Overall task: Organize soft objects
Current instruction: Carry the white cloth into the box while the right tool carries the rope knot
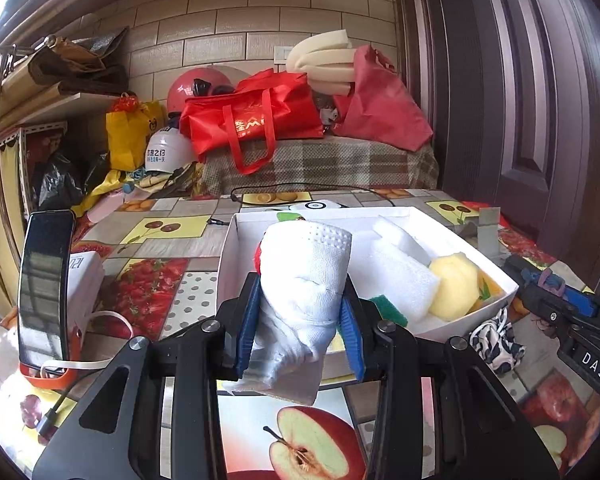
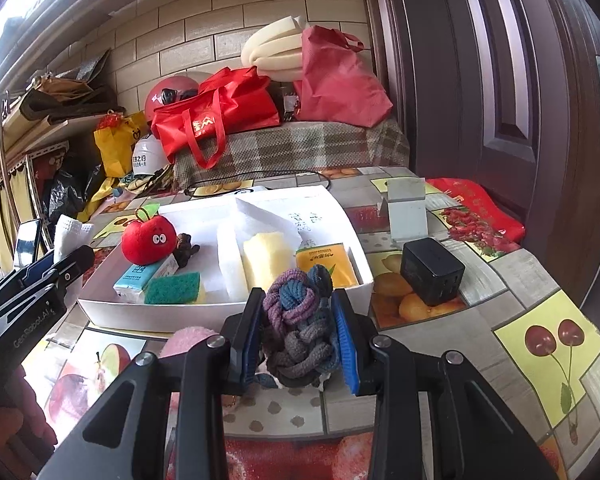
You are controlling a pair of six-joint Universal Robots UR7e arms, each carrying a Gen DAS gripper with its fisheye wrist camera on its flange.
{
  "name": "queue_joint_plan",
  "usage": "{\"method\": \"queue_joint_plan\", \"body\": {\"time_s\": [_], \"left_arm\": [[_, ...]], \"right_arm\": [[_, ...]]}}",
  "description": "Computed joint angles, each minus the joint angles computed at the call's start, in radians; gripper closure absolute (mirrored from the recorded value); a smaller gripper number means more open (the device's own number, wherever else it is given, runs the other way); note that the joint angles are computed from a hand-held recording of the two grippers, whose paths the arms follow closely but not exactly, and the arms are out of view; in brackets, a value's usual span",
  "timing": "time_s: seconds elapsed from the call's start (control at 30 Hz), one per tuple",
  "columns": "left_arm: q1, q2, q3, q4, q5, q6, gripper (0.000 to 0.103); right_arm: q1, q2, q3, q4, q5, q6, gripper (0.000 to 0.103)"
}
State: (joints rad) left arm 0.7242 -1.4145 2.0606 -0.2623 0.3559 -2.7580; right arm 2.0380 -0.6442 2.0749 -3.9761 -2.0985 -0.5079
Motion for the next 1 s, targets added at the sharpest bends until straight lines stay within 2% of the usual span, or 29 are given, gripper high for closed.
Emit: {"method": "queue_joint_plan", "body": {"time_s": [0.23, 0.33, 0.5, 0.7, 0.87, 1.0], "left_arm": [[0.081, 0.116, -0.159, 0.287, 0.029, -0.253, 0.066], [0.099, 0.130, -0.184, 0.295, 0.046, -0.238, 0.066], [0.143, 0.211, -0.288, 0.474, 0.122, -0.313, 0.066], [0.167, 0.245, -0.341, 0.487, 0.136, -0.268, 0.066], [0.188, 0.256, -0.371, 0.443, 0.099, -0.229, 0.066], [0.211, 0.273, -0.408, 0.415, 0.078, -0.194, 0.066]], "right_arm": [[-0.013, 0.033, -0.078, 0.029, 0.020, -0.044, 0.068], [-0.030, 0.022, -0.096, 0.106, 0.063, -0.028, 0.068], [-0.048, 0.002, -0.117, 0.271, 0.145, -0.033, 0.068], [-0.038, 0.040, -0.211, 0.405, 0.110, -0.071, 0.068], [-0.044, 0.080, -0.294, 0.392, 0.042, -0.033, 0.069], [-0.048, 0.086, -0.305, 0.378, 0.063, -0.007, 0.069]]}}
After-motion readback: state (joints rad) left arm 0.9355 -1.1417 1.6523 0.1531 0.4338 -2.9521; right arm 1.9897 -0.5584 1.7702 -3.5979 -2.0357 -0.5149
